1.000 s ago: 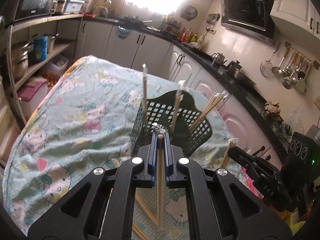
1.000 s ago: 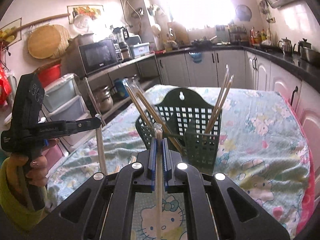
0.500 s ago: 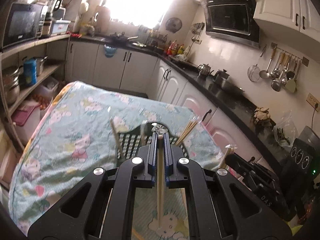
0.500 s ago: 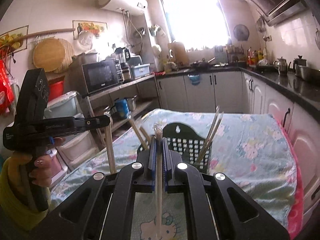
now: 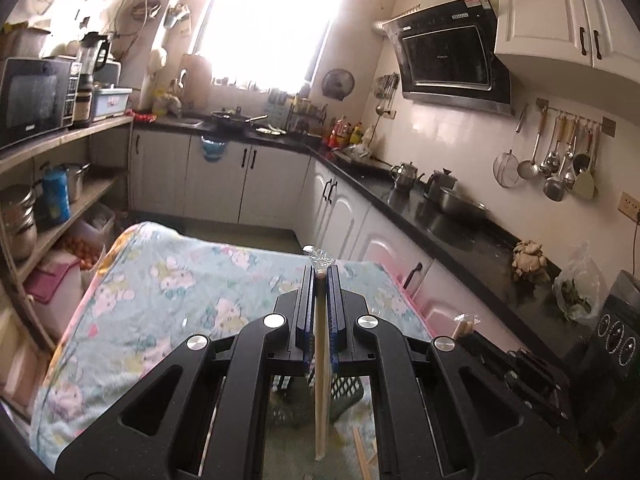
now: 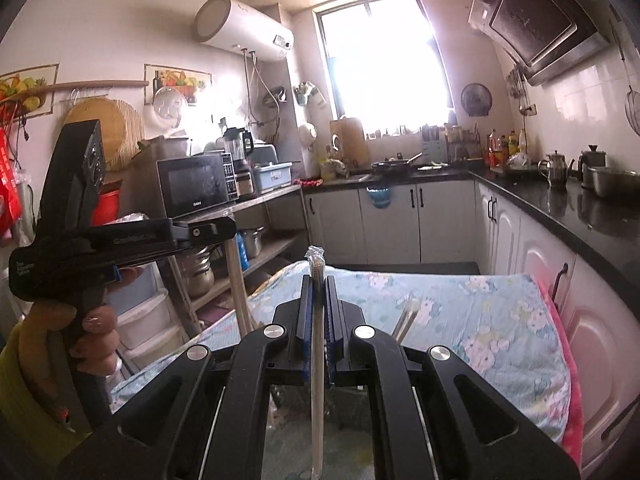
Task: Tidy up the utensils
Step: 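Lift both held chopsticks upright and carry them above the green basket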
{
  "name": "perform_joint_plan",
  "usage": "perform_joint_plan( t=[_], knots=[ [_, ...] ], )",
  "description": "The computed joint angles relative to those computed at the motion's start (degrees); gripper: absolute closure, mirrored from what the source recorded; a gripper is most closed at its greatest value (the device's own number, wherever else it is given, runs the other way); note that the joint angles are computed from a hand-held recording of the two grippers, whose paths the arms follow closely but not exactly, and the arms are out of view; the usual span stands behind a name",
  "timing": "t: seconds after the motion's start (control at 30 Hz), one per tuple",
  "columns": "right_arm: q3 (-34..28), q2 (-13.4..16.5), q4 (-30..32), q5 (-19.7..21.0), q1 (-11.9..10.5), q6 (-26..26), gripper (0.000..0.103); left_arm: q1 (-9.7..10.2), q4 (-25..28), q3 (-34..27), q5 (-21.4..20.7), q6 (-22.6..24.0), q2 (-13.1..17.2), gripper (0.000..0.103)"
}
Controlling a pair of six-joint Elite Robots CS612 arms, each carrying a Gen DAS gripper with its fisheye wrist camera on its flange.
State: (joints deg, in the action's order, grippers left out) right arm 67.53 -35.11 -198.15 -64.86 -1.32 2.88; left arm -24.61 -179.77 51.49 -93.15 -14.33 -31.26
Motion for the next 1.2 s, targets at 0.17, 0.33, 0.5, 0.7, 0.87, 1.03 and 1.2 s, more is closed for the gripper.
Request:
perform_joint_plan(
  t=[0.17,0.33,0.5,0.7,0.87,1.03,1.2],
  knots=[
    [-2.7,1.1,0.2,-0.4,-0.1,0.6,0.097,-0.18,0.6,-3.9,1.6,0.8,1.8,0.102],
    [-5.5,2.4,1.1,-1.0,0.0,0.9,0.097,-0.04,2.1,-8.0,2.4,0.2,4.0,0.102],
    [-8.9,4.0,2.3,-2.0,0.1,1.3,0.097,-0.03,1.9,-11.1,3.3,0.0,5.9,0.102],
    [-13.1,6.3,3.1,-3.8,0.2,2.0,0.097,-0.48,-0.2,-14.0,6.1,1.6,8.1,0.102],
    [-16.1,8.2,4.4,-4.6,0.2,2.8,0.097,-0.71,0.3,-16.8,7.1,2.4,10.3,0.102],
    [-17.7,9.6,4.6,-5.7,0.3,2.4,0.097,-0.67,1.1,-18.3,7.3,2.2,11.7,0.102],
    [-19.1,10.9,4.7,-6.1,0.2,2.8,0.097,-0.63,1.4,-18.9,7.3,1.9,12.7,0.102]
  ],
)
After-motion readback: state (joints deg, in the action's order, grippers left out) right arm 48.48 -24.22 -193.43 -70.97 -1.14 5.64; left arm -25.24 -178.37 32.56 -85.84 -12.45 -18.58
